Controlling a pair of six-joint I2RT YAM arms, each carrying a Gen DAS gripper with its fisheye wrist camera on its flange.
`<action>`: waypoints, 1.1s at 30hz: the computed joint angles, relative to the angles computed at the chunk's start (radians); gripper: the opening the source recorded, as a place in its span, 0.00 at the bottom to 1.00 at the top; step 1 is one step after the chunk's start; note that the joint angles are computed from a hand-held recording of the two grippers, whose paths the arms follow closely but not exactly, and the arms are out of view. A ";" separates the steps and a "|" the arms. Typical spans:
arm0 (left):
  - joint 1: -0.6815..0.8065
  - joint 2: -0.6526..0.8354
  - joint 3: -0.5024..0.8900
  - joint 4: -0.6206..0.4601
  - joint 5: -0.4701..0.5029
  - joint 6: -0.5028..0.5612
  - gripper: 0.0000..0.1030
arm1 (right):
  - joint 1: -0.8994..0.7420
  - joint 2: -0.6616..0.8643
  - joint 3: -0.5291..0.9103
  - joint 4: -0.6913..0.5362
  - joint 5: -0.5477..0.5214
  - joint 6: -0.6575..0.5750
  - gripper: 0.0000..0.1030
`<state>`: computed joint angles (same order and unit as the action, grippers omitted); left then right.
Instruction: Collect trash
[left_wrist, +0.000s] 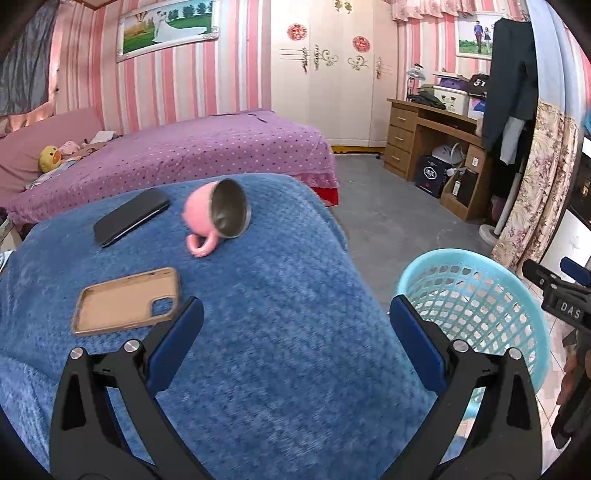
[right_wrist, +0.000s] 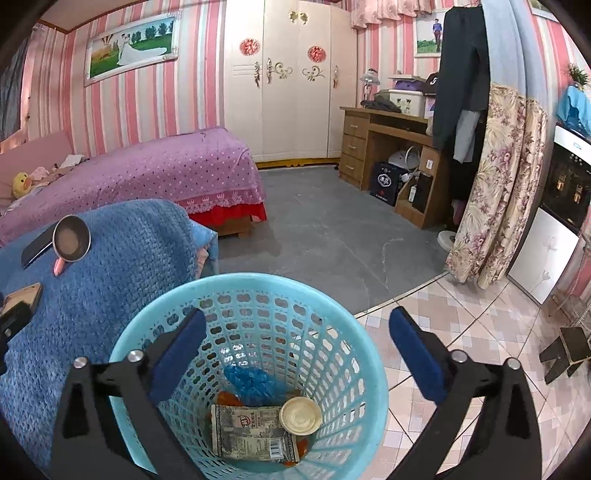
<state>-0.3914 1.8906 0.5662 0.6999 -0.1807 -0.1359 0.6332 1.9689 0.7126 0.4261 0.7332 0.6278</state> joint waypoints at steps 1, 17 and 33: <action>0.011 -0.011 -0.013 0.003 0.005 0.002 0.95 | 0.004 0.000 0.004 -0.006 0.003 0.004 0.95; 0.285 -0.298 -0.384 0.156 0.127 0.150 0.95 | 0.335 -0.054 0.134 -0.220 0.139 0.146 0.96; 0.484 -0.286 -0.550 0.345 0.341 0.220 0.95 | 0.577 0.120 0.367 -0.513 0.292 0.348 0.96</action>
<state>0.0931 1.6047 0.0159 1.0450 0.1607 0.0840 1.2106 2.0888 1.0792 -0.0871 1.0252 0.9754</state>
